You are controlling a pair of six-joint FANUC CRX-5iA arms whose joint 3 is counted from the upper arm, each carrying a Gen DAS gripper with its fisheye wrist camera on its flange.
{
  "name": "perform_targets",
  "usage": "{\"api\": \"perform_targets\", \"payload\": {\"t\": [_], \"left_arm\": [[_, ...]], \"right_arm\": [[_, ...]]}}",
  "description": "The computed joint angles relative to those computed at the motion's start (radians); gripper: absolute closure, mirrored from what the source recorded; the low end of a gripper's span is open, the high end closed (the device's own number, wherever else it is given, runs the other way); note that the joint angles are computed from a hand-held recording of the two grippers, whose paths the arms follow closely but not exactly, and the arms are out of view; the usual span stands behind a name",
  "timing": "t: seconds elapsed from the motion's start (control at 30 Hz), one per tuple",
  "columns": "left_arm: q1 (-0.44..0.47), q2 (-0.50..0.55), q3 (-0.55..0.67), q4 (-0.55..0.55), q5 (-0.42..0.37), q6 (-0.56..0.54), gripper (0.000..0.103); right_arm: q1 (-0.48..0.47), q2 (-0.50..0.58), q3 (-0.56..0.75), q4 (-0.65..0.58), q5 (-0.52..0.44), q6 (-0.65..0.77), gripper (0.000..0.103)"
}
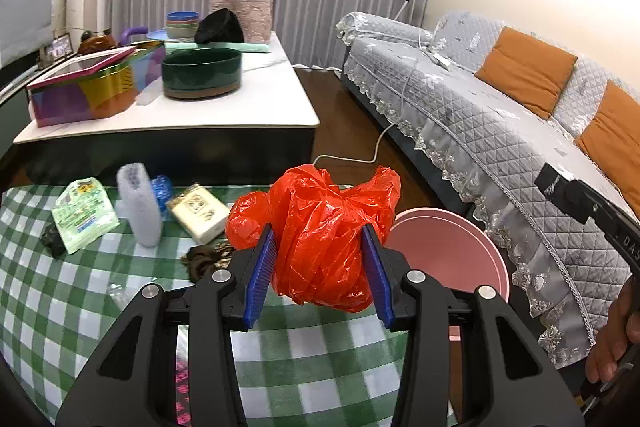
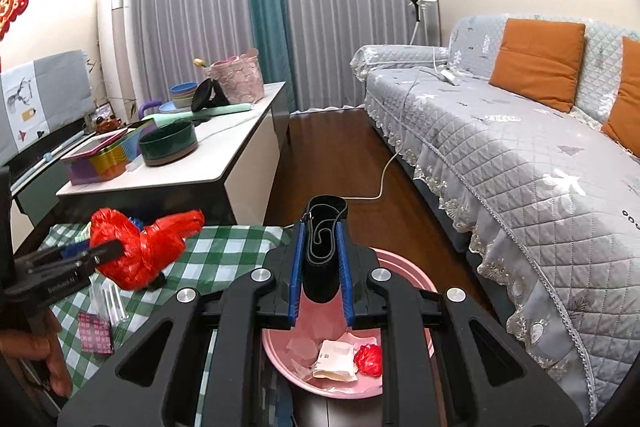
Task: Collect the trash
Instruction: 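Carry the orange bag and black hair tie over the pink bin with both tools, then open both tools to drop the orange bag and hair tie into the bin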
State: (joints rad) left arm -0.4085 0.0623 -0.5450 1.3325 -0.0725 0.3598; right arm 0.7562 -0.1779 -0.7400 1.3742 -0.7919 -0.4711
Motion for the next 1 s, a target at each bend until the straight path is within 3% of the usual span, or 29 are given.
{"api": "perform_targets", "payload": {"t": [0.47,1.0], "left_arm": [[0.026,0.072,0.125,-0.374,-0.076,0.312,0.061],[-0.029,0.162,0.211,-0.364,-0.099,0.285,0.061]], "right_arm": [[-0.048,0.008,0.003,-0.012,0.029,-0.019,0.086],[-0.093,0.028,0.002,-0.062,0.048,-0.014,0.086]]}}
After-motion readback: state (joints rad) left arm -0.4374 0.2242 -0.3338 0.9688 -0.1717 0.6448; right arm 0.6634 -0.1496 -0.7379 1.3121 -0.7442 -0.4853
